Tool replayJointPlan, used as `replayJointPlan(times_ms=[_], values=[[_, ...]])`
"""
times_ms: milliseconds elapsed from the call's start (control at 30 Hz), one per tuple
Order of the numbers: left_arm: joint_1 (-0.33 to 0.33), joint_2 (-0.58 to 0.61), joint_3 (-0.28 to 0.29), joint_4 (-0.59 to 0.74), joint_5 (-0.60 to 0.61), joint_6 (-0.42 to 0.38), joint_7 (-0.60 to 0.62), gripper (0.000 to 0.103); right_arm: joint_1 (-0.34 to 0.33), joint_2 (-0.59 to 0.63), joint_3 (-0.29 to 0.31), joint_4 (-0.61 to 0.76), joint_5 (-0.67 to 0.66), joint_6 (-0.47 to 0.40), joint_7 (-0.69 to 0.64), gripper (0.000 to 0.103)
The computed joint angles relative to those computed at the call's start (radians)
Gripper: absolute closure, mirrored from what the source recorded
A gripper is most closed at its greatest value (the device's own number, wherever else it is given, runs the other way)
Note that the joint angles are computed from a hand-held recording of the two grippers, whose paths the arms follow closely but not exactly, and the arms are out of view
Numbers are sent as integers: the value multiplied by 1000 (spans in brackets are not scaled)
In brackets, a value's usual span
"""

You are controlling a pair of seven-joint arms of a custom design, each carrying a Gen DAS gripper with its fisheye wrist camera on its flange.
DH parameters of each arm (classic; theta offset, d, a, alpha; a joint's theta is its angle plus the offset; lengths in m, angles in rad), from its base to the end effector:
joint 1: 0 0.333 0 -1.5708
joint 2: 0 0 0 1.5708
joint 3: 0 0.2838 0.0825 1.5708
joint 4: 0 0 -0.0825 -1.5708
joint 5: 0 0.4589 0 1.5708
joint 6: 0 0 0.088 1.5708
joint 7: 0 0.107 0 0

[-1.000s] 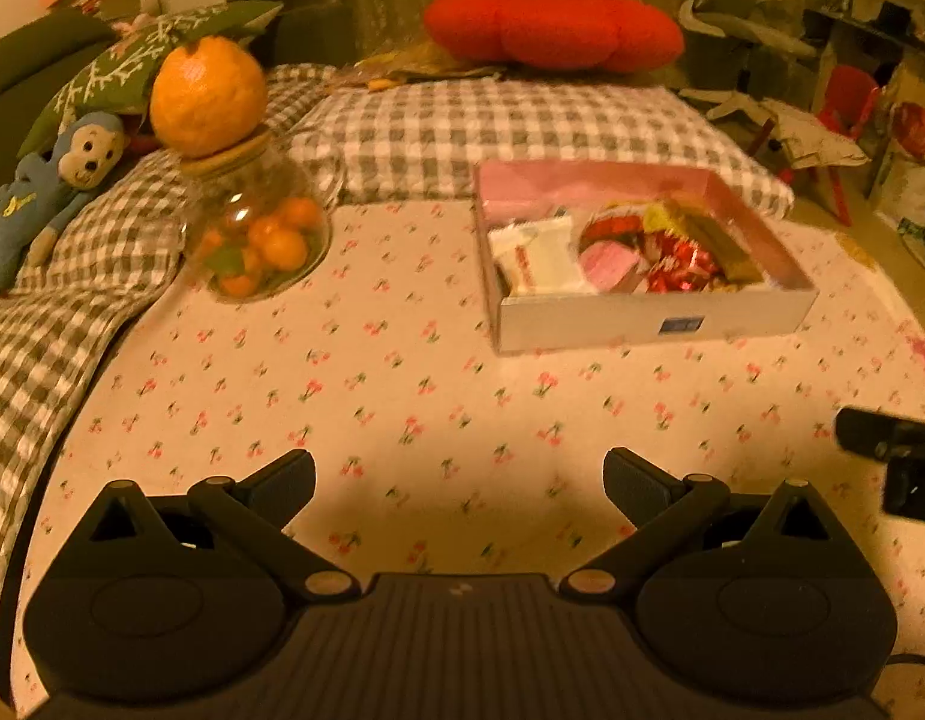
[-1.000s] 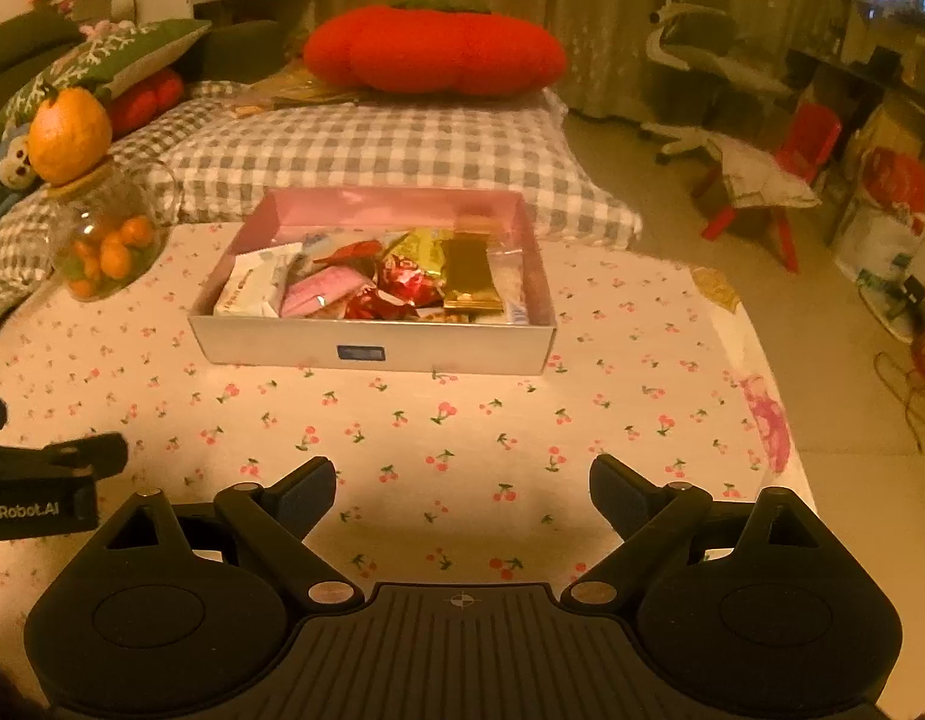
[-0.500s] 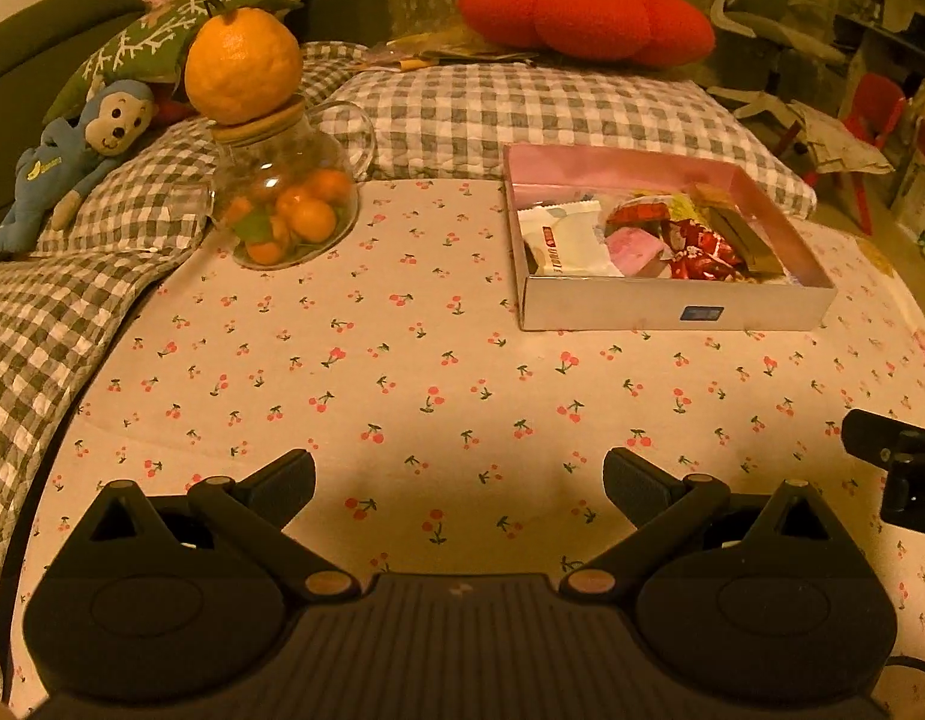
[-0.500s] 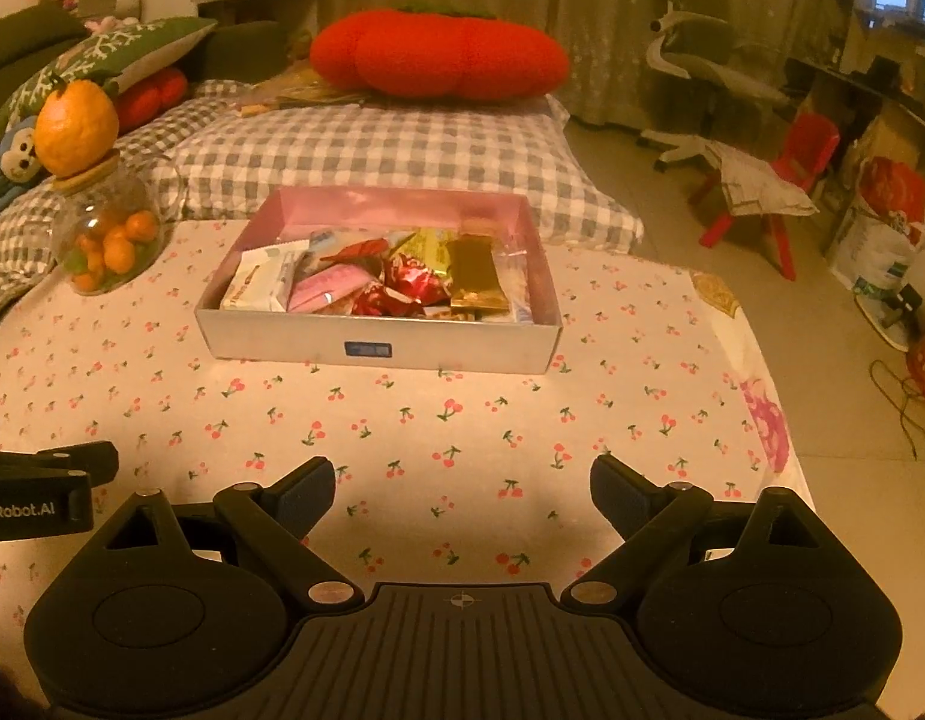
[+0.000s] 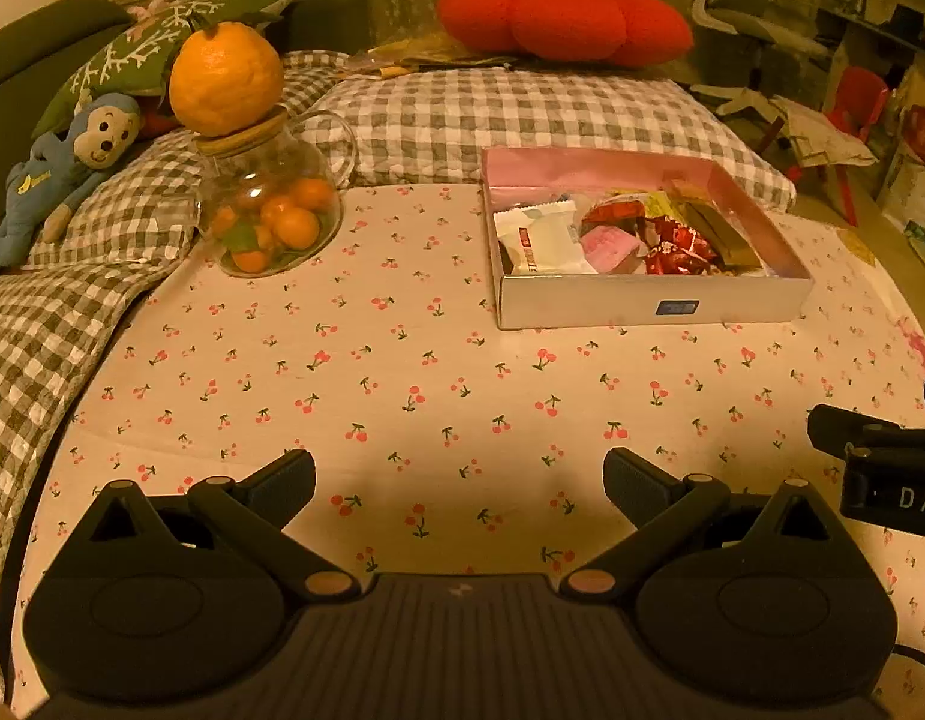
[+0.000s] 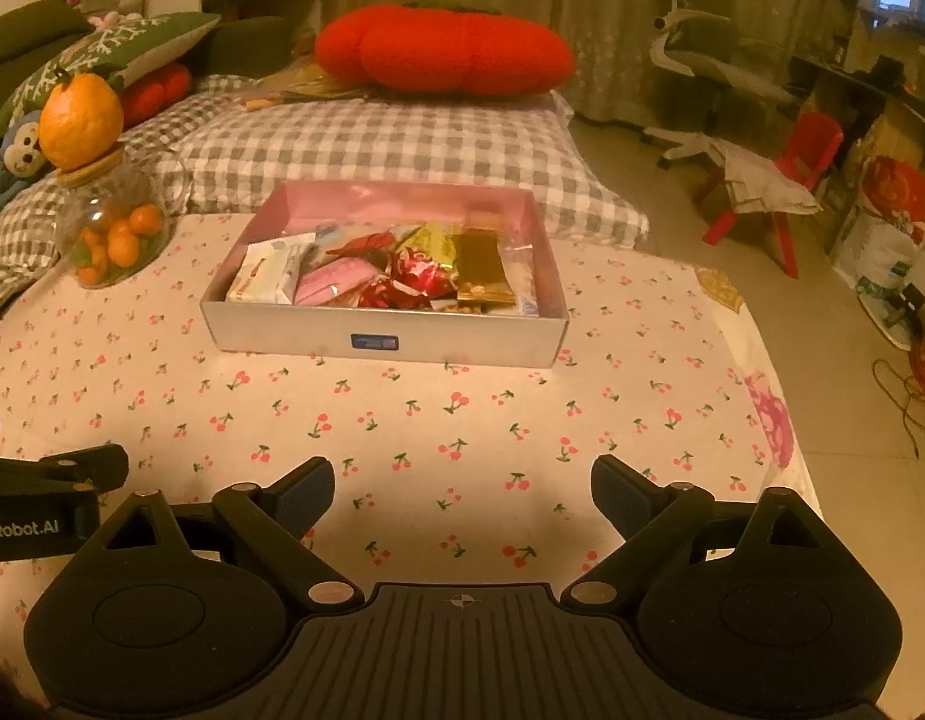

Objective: Organize snacks

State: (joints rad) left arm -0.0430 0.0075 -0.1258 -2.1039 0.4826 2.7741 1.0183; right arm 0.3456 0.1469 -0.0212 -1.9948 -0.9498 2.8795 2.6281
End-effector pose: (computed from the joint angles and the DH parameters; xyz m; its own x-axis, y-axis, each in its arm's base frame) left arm 0.6405 -0.1296 0.4163 0.0142 -0.9979 -0.0628 -0.7553 0.0305 -0.6547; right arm 0.6277 0.2605 0.3828 0.0833 -0.9953 0.0492 -0.6435 -0.0914 -0.7600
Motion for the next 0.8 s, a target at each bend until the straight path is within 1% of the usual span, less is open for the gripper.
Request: replayJointPlan(times_ms=[800], values=[[0, -11, -4, -11, 16, 10, -20, 1, 4, 7, -2, 3, 31, -4, -29, 8]])
